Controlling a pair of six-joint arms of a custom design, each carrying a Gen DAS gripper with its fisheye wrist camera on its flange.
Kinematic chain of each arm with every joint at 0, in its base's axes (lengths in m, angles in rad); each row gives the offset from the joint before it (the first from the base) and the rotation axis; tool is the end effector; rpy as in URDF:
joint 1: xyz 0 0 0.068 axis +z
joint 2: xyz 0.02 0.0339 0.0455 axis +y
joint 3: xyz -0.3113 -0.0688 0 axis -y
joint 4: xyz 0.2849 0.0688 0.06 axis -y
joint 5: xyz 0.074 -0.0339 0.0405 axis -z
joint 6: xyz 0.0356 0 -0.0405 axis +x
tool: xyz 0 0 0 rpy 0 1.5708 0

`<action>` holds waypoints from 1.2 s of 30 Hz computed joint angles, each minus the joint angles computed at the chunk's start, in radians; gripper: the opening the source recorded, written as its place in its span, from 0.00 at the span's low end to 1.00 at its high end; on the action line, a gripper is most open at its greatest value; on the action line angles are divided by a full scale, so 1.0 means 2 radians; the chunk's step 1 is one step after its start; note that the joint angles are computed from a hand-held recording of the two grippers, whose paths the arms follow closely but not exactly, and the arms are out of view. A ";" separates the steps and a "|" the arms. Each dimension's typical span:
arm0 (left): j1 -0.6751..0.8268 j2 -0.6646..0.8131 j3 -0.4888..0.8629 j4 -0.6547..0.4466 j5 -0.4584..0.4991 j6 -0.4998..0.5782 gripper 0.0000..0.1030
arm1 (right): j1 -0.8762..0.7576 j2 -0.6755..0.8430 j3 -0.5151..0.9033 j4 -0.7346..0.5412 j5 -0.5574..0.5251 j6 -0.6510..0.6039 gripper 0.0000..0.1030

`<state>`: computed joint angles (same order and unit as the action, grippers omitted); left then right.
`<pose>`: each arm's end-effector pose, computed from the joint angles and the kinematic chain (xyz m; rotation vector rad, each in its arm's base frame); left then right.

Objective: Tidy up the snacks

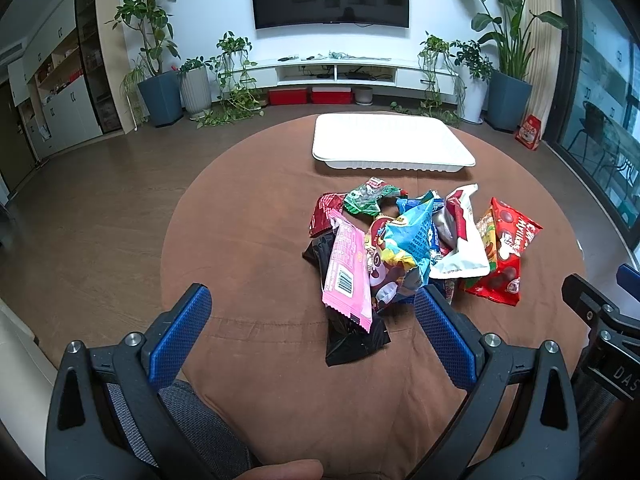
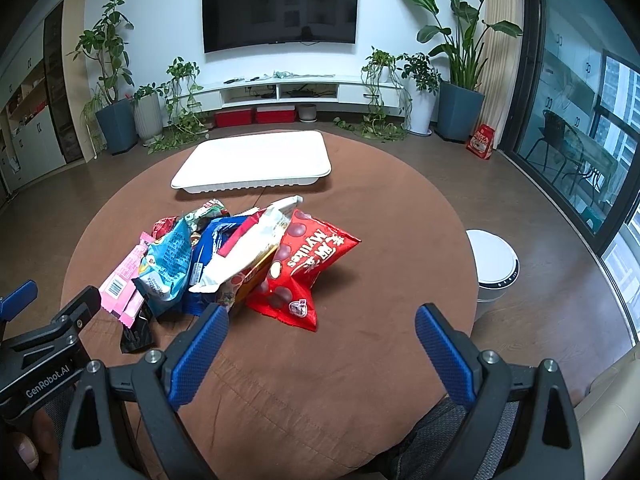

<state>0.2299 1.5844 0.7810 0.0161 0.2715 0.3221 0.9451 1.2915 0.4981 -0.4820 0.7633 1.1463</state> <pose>0.3348 0.0686 0.1847 0.2375 2.3102 -0.0437 0.1405 0.1524 0.1564 0.3734 2.3103 -0.1692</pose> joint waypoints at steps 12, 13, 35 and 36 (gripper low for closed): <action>0.000 -0.002 -0.001 0.000 -0.001 -0.001 1.00 | -0.004 0.000 -0.001 0.005 -0.003 -0.005 0.94; 0.000 -0.002 -0.001 0.000 -0.001 -0.001 1.00 | -0.004 0.001 -0.001 0.005 -0.003 -0.005 0.94; 0.001 -0.002 -0.005 0.001 -0.001 0.002 1.00 | -0.005 0.011 -0.002 0.017 -0.007 -0.006 0.94; 0.001 -0.001 -0.005 0.002 -0.001 0.002 1.00 | -0.004 0.011 -0.002 0.017 -0.007 -0.006 0.94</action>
<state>0.2318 1.5832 0.7708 0.0203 0.2704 0.3266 0.9362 1.3136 0.4933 -0.4476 0.7496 1.1349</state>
